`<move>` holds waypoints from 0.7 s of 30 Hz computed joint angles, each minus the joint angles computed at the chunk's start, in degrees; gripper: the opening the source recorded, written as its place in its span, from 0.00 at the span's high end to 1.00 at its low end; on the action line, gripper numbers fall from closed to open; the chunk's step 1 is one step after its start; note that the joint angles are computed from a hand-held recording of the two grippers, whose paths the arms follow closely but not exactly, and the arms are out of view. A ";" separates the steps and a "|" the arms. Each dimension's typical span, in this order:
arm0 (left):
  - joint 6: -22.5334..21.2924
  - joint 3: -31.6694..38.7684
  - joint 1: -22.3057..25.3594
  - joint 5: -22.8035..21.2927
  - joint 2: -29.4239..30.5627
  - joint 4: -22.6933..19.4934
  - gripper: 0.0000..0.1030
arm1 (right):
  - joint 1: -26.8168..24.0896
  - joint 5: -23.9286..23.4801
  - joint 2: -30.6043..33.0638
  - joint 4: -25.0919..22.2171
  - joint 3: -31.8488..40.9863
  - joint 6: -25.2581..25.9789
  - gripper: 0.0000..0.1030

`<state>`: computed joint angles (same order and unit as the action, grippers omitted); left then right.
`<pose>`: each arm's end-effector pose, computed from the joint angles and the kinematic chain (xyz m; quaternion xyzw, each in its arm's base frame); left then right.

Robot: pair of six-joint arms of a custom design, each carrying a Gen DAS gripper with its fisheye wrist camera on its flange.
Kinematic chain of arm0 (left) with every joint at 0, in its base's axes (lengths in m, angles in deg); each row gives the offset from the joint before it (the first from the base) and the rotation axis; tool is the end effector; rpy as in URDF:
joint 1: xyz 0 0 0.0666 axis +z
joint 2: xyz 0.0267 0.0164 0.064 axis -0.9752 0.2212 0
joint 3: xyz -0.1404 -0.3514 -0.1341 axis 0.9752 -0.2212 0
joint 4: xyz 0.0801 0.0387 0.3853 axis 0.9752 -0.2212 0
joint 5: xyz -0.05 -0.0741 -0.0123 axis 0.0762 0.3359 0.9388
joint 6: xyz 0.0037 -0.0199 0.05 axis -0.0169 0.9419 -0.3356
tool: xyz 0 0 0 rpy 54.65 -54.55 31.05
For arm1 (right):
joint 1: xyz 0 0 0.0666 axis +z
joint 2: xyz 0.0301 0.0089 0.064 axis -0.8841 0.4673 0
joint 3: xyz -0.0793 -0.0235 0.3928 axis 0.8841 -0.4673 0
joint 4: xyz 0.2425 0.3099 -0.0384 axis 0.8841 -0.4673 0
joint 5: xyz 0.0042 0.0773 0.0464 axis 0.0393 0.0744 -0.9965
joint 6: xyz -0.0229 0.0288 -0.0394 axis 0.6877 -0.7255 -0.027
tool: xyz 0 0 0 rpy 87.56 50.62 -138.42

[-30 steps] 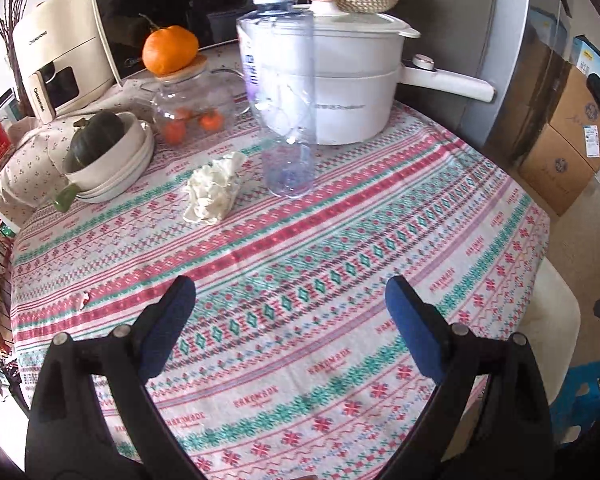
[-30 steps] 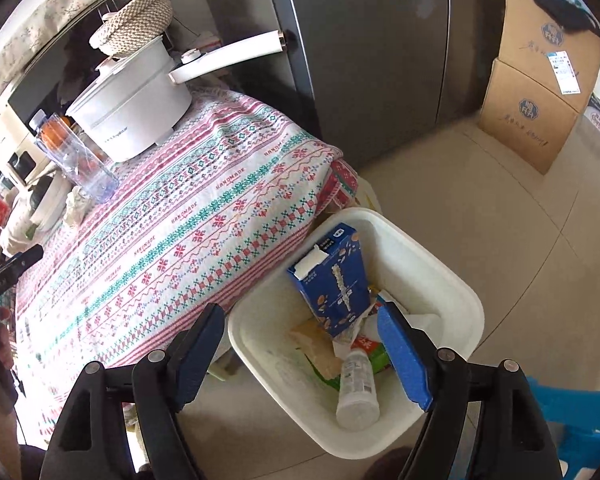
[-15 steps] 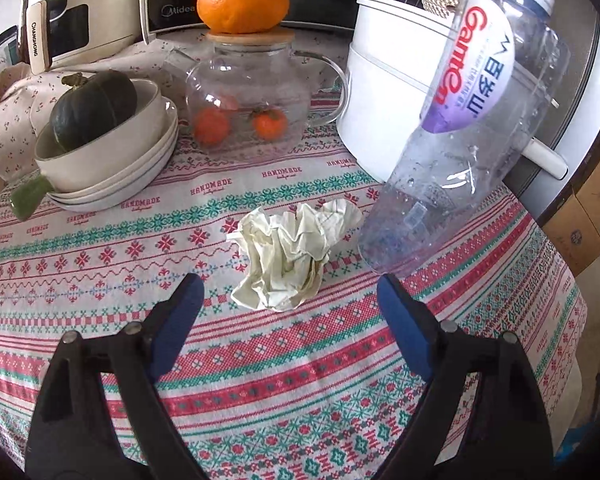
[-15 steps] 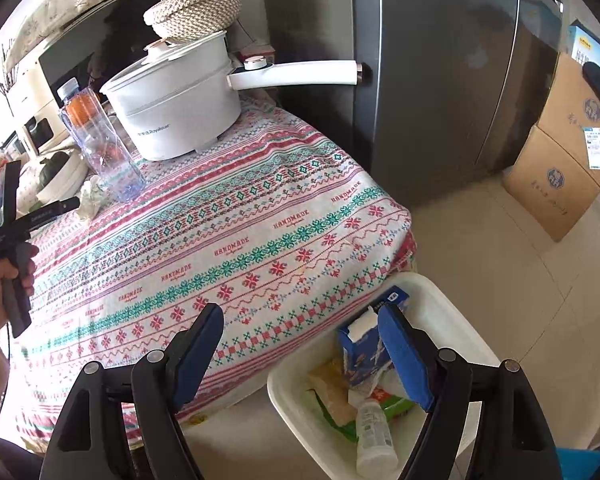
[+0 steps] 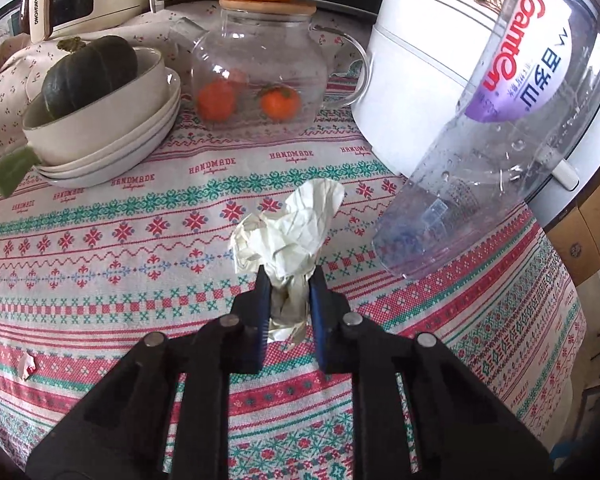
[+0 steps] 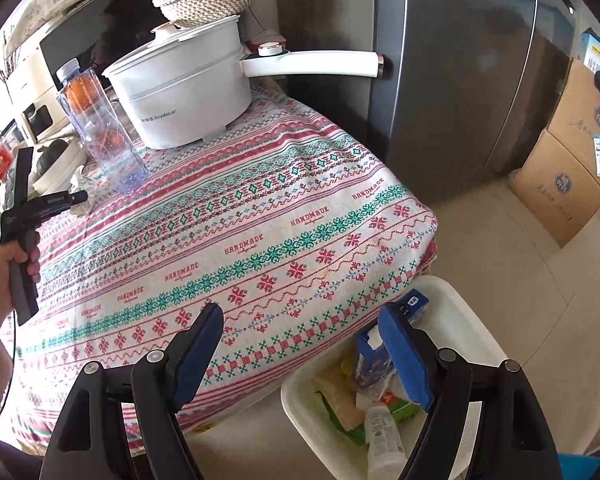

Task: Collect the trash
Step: 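Grasp the crumpled white tissue on the table with the left tool, then grasp the clear Ganten water bottle with the right tool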

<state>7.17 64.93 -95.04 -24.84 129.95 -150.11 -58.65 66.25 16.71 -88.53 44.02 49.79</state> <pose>0.5671 -0.1751 0.5261 -0.1526 0.9375 -0.0373 0.3105 0.5005 0.0332 0.5758 -0.0906 0.9522 0.0359 0.2896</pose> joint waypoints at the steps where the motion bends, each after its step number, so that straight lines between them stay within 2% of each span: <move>1: 0.09 -0.24 -0.17 -0.08 -0.58 -0.68 0.82 | 0.04 -0.16 -0.16 0.19 -0.13 -0.09 0.21; 7: 5.52 -0.75 -2.07 -0.53 -4.77 -6.31 0.82 | 0.28 -1.93 -1.30 0.88 -0.56 -2.18 0.21; 13: 8.09 1.31 -5.90 -4.28 -8.70 -10.44 0.82 | 2.19 -2.72 -0.97 1.75 1.45 -3.03 0.21; 18: 14.42 -2.73 -7.71 -4.42 -14.09 -9.24 0.82 | 5.14 -4.63 2.17 1.49 7.02 -6.47 0.21; 21: 16.40 -4.87 -8.12 -5.66 -15.87 -8.09 0.82 | 7.81 -5.29 4.71 1.52 10.96 -8.31 0.21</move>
<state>23.57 60.07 -103.16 -30.51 114.07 -158.19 -50.84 60.96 21.42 -87.01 54.98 41.48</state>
